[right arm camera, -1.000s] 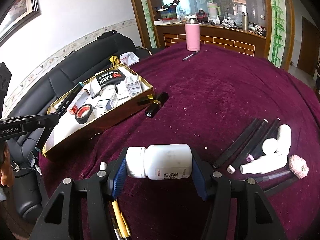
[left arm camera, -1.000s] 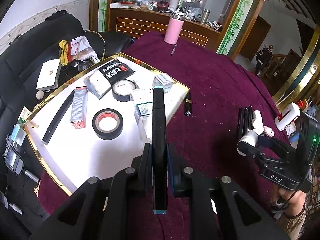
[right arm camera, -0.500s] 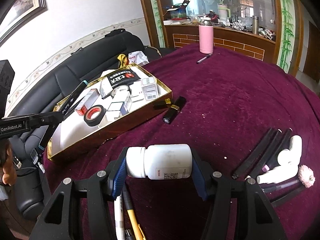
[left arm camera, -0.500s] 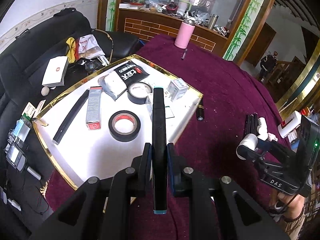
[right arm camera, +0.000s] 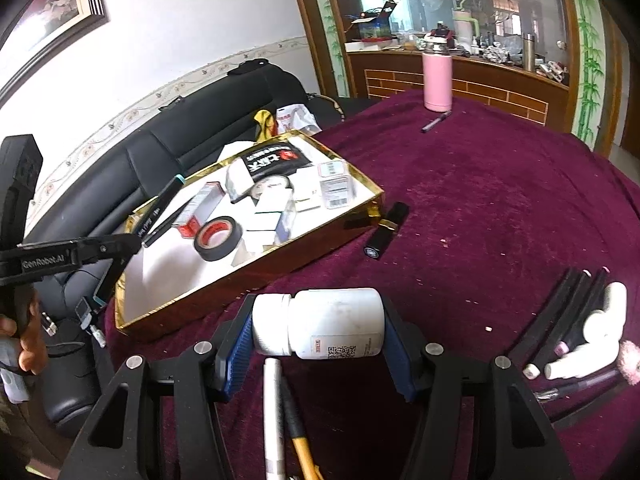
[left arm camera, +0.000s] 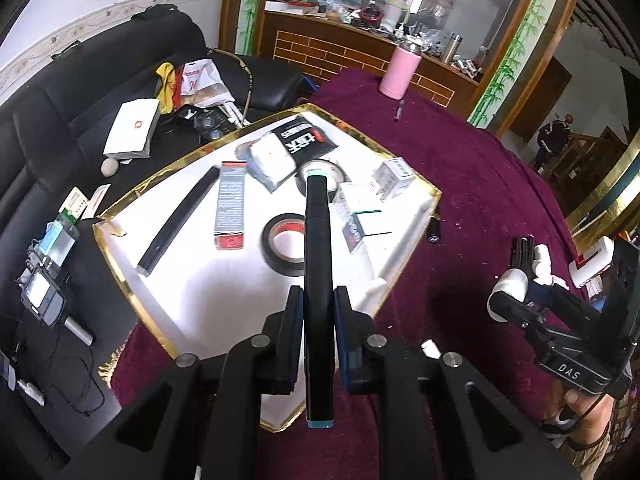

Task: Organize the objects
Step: 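Lower the held marker and pill bottle toward the tray surface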

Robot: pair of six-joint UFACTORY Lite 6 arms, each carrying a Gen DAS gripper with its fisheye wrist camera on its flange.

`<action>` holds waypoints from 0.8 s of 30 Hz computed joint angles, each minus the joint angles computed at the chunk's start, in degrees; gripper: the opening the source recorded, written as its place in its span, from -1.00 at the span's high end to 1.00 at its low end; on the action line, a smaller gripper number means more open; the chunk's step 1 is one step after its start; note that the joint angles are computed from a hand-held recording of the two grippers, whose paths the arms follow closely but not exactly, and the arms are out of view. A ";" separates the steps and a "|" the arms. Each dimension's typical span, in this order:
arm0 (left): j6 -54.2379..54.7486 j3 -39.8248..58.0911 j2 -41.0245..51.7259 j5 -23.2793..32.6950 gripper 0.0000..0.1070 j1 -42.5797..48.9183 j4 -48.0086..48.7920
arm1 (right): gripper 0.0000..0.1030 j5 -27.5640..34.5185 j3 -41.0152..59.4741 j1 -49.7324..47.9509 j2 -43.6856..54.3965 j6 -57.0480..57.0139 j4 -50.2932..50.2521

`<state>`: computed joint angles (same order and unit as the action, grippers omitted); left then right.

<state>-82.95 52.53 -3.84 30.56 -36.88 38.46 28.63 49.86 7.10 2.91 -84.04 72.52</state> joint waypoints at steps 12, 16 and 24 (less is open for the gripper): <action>3.71 -6.64 0.74 -6.67 0.73 7.73 -3.25 | -0.22 -0.58 5.31 7.48 3.97 3.85 -0.12; 6.34 -7.57 1.90 -8.32 0.73 9.57 -5.71 | -0.22 -1.45 6.11 9.83 4.59 4.96 -1.02; 15.37 -6.10 8.60 -12.61 0.73 11.52 -13.65 | -0.22 -2.44 8.54 11.56 7.45 7.29 -2.93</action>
